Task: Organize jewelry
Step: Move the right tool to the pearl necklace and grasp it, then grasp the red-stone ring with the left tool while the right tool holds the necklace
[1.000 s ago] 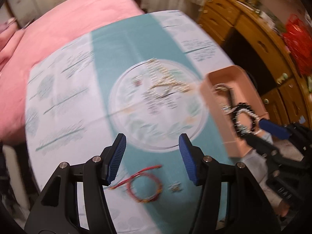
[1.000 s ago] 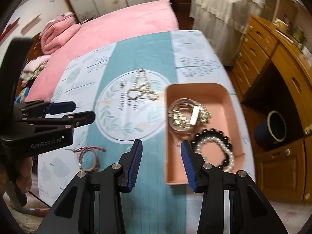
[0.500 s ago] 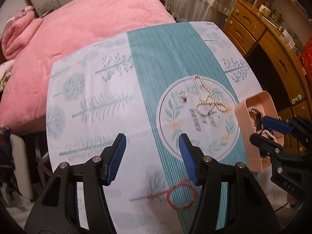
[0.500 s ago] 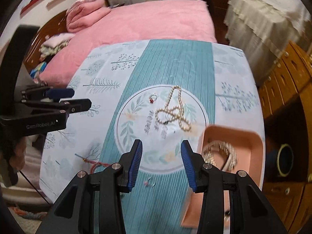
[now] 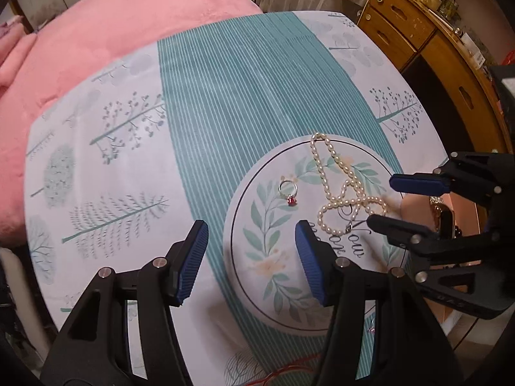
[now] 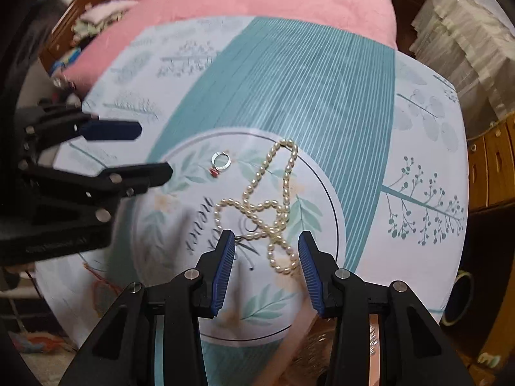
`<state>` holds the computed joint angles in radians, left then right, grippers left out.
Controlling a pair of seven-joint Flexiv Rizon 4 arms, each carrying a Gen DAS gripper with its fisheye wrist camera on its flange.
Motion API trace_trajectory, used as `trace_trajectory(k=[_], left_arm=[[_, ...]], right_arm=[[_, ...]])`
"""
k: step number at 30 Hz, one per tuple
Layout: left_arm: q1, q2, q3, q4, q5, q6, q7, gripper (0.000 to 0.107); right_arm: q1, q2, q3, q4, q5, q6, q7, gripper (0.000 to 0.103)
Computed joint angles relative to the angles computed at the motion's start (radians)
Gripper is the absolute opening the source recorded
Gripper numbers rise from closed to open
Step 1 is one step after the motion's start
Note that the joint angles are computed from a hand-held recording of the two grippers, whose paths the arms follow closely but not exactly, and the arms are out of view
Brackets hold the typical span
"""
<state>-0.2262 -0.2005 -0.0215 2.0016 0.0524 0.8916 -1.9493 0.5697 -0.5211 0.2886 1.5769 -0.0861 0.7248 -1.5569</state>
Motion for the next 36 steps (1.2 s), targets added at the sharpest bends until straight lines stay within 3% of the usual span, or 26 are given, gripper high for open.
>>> trace_trajectory(k=[9,13,15,17,21,31,36], left_arm=[[0.011,-0.030,-0.007,0.010,-0.067,0.028,0.045,0.053],[0.009,-0.041,-0.009,0.010,-0.083,0.040,0.044,0.053],[0.008,-0.048,-0.011,0.009,-0.094,0.043,0.044,0.053],[0.006,-0.056,-0.014,0.008,-0.106,0.050,0.041,0.053],[0.001,-0.069,-0.014,0.003,-0.119,0.055,0.030,0.053],[-0.029,-0.123,0.008,-0.054,-0.070,0.046,-0.067,0.053],[-0.060,-0.153,0.030,-0.115,0.001,-0.008,-0.170,0.037]], right_arm=[[0.016,-0.060,-0.023,-0.037,-0.042,-0.040,0.000,0.041],[0.012,-0.059,-0.019,-0.015,-0.045,0.003,-0.007,0.041],[0.008,-0.060,-0.018,-0.005,-0.044,0.028,-0.009,0.036],[0.029,-0.047,-0.046,0.033,-0.098,0.068,0.015,0.018],[0.008,-0.036,-0.037,0.058,-0.089,0.098,0.033,0.006],[-0.044,-0.017,-0.025,0.063,-0.003,0.211,0.160,0.005],[-0.081,0.012,-0.009,0.078,0.040,0.274,0.192,0.005]])
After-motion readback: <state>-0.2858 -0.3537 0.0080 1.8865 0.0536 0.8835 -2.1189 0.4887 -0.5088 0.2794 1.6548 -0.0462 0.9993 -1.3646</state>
